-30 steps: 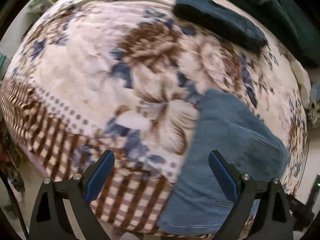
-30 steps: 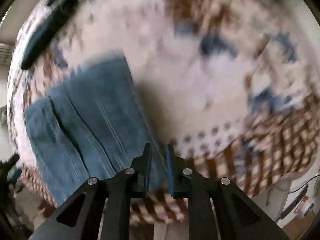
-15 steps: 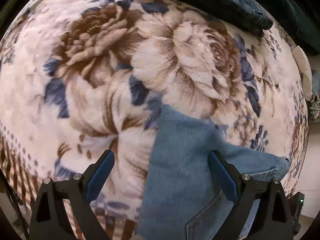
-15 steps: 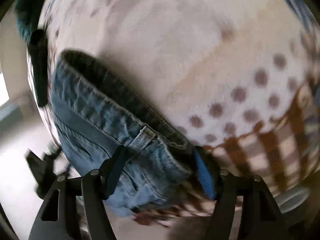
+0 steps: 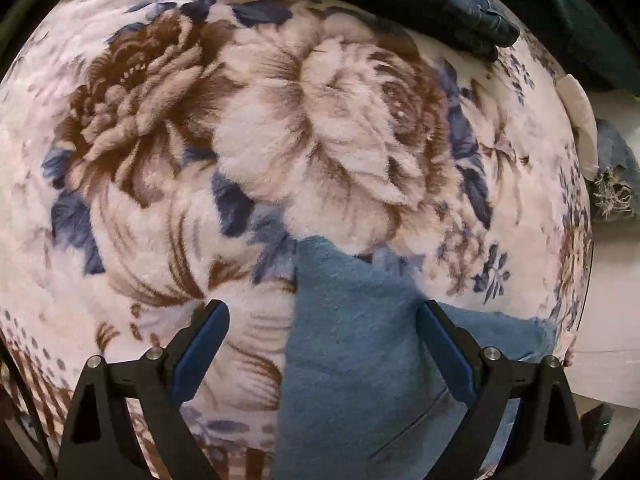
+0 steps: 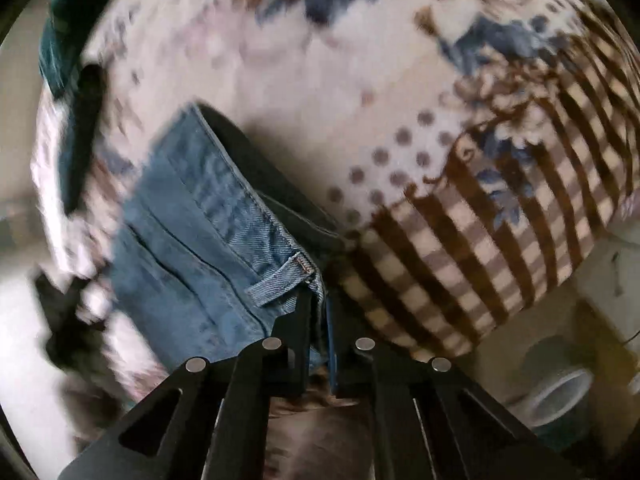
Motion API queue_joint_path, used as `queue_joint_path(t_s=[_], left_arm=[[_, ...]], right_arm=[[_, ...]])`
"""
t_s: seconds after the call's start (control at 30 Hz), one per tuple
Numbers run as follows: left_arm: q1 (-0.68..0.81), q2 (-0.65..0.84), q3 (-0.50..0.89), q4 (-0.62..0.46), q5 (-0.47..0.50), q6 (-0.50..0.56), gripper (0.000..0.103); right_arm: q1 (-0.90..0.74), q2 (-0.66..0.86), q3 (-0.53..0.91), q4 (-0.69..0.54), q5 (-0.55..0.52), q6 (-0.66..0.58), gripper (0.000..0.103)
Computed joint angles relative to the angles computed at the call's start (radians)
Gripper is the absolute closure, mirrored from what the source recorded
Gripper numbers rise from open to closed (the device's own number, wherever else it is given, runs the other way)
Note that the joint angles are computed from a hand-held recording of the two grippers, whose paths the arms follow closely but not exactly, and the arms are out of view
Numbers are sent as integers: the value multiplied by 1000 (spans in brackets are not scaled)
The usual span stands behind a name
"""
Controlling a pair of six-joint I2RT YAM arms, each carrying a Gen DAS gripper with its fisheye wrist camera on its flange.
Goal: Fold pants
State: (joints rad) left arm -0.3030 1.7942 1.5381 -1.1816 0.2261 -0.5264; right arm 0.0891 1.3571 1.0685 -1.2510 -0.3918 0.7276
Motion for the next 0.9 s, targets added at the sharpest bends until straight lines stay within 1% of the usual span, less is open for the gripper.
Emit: queue_joint_path(t_s=[0.03,0.07,0.1,0.13,0.17,0.2,0.23,0.27,0.3,0.37,0.4,0.43,0.47,0.5,0.53,0.63,0.7,0.73,0.77,0.8,0.87,0.9], left_arm=[[5,2,-1,4,13,0,7],[13,7,1,5,29,-5,7],[23,9,3,6,41,-11,7],[29,-5,-18,17,52,-22,7],[40,-22,-38,23,61,-20,7],[49,-29,-43,24,67,-20,7],[53,-33,-45,25,68,-20,7],[58,-42,-54,27,69,-18,7],[61,-47,-62,30,71,-16,7],[64,-57,-77,39,75,-23,7],[67,-64,-85,42,78,-23,7],[69,-68,-92,43,78,-24,7],[70,-70,-95,44,77,-25,7],[72,-73,-99,45,76,-26,7],[77,-79,-104,43,76,-26,7],[96,-97,-122,54,97,-23,7],[103,-108,-136,74,114,-39,7],[101,-110,-146,92,122,-53,7],[96,-106,-149,103,123,-59,7],[91,-100,-155,118,126,-63,7],[79,-70,-157,151,158,-81,7],[77,-59,-164,178,189,-91,7]], right_arm=[[28,26,5,9,18,-8,89],[36,38,-11,41,-4,-10,89],[30,41,-30,82,-44,4,83],[17,36,-45,112,-78,25,69],[13,27,-63,154,-102,55,59],[2,5,-97,210,-131,91,33],[-8,-12,-129,252,-151,115,18],[0,3,-161,320,-178,148,18],[1,40,-188,345,-215,142,18],[55,122,-210,413,-241,164,18],[88,126,-225,469,-223,205,26],[108,121,-221,486,-201,226,41],[130,118,-196,472,-172,243,51],[154,112,-140,416,-115,248,72],[176,117,-71,349,-58,241,75],[188,27,20,224,67,279,78],[194,47,68,140,157,232,78],[181,49,46,147,145,220,78],[143,34,-14,186,85,210,78],[132,42,-57,252,29,247,76],[110,71,-88,305,-38,230,71],[100,83,-87,300,-47,203,65]])
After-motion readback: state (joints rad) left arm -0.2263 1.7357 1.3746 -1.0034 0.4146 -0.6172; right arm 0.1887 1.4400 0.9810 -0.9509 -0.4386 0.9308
